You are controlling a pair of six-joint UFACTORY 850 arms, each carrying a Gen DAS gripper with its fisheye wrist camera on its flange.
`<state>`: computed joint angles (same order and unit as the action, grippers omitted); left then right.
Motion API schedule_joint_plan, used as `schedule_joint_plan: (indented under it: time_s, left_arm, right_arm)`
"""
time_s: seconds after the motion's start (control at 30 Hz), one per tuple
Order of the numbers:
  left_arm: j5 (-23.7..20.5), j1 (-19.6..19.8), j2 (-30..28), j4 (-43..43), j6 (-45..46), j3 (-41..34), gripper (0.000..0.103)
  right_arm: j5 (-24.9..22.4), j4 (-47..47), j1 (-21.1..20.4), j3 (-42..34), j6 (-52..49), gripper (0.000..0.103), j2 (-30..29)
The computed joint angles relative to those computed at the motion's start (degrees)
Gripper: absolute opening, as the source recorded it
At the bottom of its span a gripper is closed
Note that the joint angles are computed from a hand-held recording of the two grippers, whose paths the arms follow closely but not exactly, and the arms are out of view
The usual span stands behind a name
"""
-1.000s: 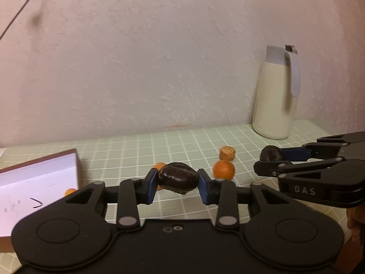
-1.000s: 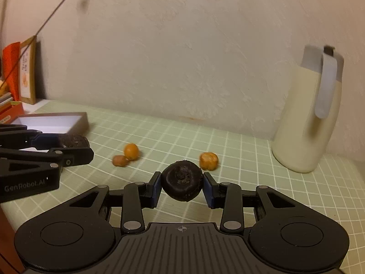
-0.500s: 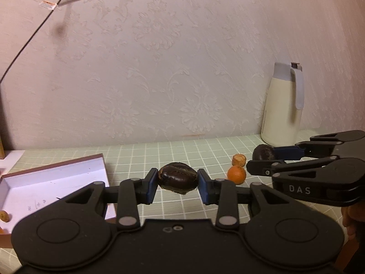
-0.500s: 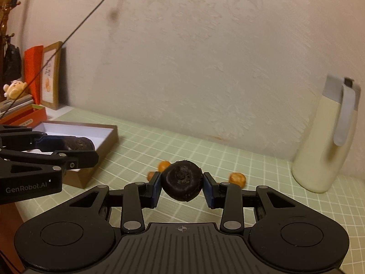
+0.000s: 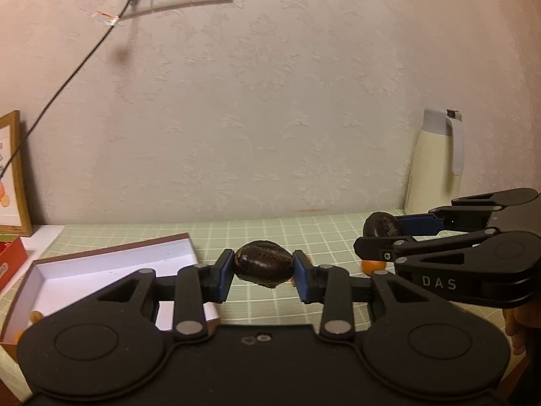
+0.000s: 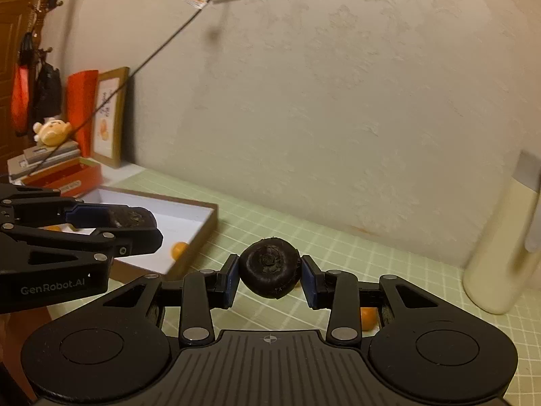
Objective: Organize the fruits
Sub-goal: 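Carry both held chestnuts up and over toward the white box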
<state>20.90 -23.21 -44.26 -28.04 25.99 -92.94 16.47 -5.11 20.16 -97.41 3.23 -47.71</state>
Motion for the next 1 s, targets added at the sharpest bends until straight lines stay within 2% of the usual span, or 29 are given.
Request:
schedule_joint_plan:
  time_s: [0.53,1.0]
  left_arm:
    - [6.0,2.8,4.8,-6.4,2.5,7.1,0.027]
    - [10.4,4.6,7.0,-9.5,1.7,10.0,0.027]
  right_arm:
    - [3.9,-14.4,2.9,-1.4,8.8,0.039,-0.5]
    - [5.4,-23.6,5.1,-7.3,16.1,0.039,-3.8]
